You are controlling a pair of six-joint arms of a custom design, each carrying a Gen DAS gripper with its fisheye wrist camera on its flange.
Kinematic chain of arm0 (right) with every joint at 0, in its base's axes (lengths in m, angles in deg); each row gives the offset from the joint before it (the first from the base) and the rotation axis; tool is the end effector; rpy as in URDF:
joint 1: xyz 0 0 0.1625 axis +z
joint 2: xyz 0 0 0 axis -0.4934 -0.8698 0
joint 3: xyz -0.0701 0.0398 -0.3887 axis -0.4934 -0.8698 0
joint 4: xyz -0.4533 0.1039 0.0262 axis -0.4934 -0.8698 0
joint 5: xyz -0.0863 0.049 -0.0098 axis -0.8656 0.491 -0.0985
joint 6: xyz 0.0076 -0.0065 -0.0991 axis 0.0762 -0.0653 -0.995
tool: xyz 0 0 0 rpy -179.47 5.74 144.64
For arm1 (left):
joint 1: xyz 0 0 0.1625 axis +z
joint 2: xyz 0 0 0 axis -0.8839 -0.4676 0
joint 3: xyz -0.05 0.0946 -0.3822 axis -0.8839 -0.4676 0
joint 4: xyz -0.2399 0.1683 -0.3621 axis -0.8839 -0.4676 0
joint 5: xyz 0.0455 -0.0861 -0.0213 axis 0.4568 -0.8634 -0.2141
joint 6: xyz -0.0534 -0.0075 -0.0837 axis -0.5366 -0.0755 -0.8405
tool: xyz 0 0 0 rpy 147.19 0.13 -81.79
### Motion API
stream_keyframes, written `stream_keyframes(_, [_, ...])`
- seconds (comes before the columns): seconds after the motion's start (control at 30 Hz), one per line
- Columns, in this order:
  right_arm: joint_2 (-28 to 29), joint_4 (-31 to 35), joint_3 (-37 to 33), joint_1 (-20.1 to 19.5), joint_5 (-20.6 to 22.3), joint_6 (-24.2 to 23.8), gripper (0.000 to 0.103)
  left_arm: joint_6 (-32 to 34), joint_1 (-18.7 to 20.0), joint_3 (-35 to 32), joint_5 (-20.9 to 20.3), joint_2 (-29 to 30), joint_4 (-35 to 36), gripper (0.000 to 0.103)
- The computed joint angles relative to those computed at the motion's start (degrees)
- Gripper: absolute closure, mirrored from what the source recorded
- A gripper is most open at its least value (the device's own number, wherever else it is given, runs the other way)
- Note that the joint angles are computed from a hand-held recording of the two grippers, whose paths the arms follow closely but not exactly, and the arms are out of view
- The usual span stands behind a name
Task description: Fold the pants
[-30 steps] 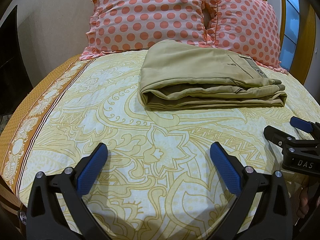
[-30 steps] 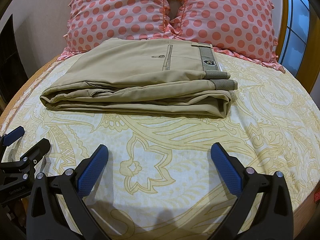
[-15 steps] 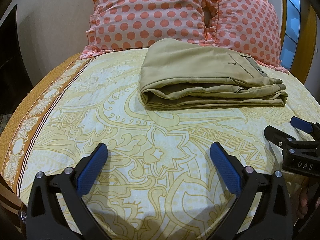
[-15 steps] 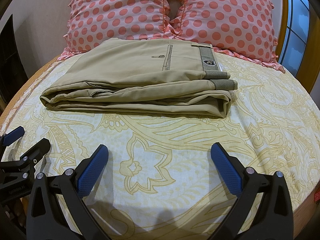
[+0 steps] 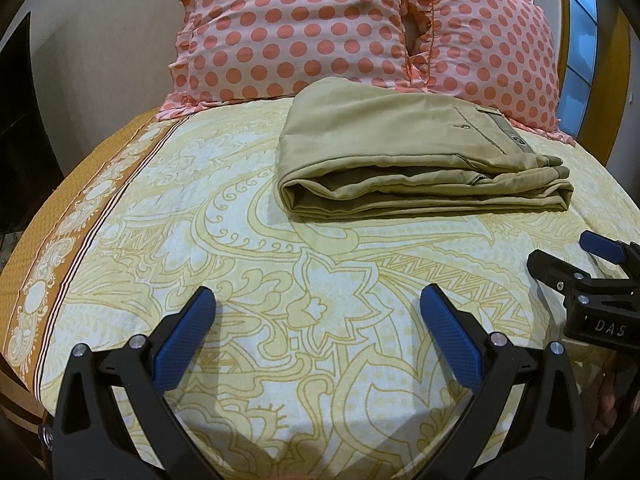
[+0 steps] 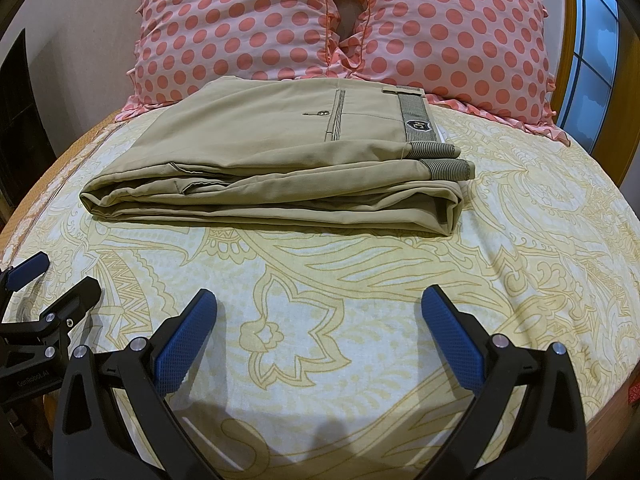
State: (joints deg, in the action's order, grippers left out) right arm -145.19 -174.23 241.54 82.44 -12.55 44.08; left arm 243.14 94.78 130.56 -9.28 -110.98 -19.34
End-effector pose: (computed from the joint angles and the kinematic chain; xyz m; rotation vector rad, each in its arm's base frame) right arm -0.0640 -0.2725 0.1471 -0.0936 -2.0096 1.0179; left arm -0.1980 -0.3612 -0.1249 1.0626 2.3265 -0.7059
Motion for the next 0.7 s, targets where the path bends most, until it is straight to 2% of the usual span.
stream_keyframes(0.7, [0.0, 0.0, 0.0, 0.0, 0.0, 0.0, 0.001, 0.5, 0.2, 0.0, 0.5, -0.2, -0.1, 0.002])
